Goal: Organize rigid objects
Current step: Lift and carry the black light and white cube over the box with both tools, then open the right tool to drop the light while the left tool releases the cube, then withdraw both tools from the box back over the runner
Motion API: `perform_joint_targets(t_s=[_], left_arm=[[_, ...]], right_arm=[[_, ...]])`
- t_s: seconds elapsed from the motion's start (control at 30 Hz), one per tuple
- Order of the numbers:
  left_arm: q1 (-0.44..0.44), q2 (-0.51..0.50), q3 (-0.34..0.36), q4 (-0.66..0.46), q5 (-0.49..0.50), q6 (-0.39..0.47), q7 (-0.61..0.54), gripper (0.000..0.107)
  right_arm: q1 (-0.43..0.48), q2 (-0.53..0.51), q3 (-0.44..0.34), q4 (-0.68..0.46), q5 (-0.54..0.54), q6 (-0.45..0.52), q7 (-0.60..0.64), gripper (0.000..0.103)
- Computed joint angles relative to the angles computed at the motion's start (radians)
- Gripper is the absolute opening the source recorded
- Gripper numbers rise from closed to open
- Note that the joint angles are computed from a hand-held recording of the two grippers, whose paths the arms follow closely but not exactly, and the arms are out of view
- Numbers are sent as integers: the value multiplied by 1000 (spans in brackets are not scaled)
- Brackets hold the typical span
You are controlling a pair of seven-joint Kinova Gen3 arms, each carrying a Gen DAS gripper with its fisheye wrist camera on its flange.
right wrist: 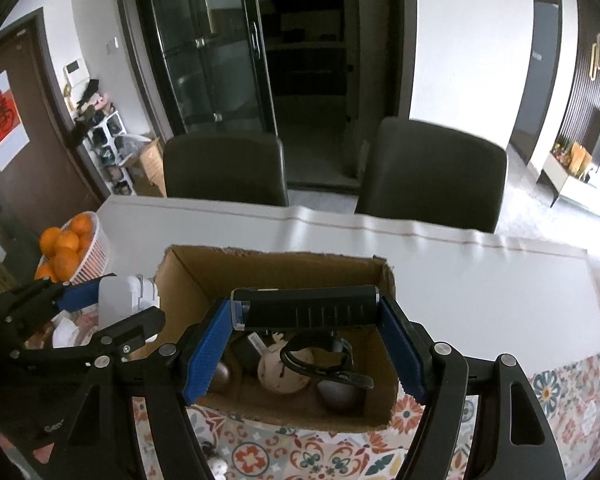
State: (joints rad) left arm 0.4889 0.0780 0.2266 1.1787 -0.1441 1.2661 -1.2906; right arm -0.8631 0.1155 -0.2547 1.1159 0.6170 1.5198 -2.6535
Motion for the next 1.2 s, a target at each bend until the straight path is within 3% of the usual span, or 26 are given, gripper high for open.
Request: perform_joint_targets(t_s=[0.7, 0.83, 1.2], left_arm=[[8, 115, -33, -47, 55, 64, -5, 55], [10, 114, -40, -44, 59, 68, 6, 56], [45, 62, -31, -22, -32, 61, 90, 62]], right_arm=[[122, 21, 45, 70, -195, -90, 48, 74], [109, 25, 42, 66, -166, -75, 23, 78], [47, 13, 25, 47, -68, 13, -61, 78]])
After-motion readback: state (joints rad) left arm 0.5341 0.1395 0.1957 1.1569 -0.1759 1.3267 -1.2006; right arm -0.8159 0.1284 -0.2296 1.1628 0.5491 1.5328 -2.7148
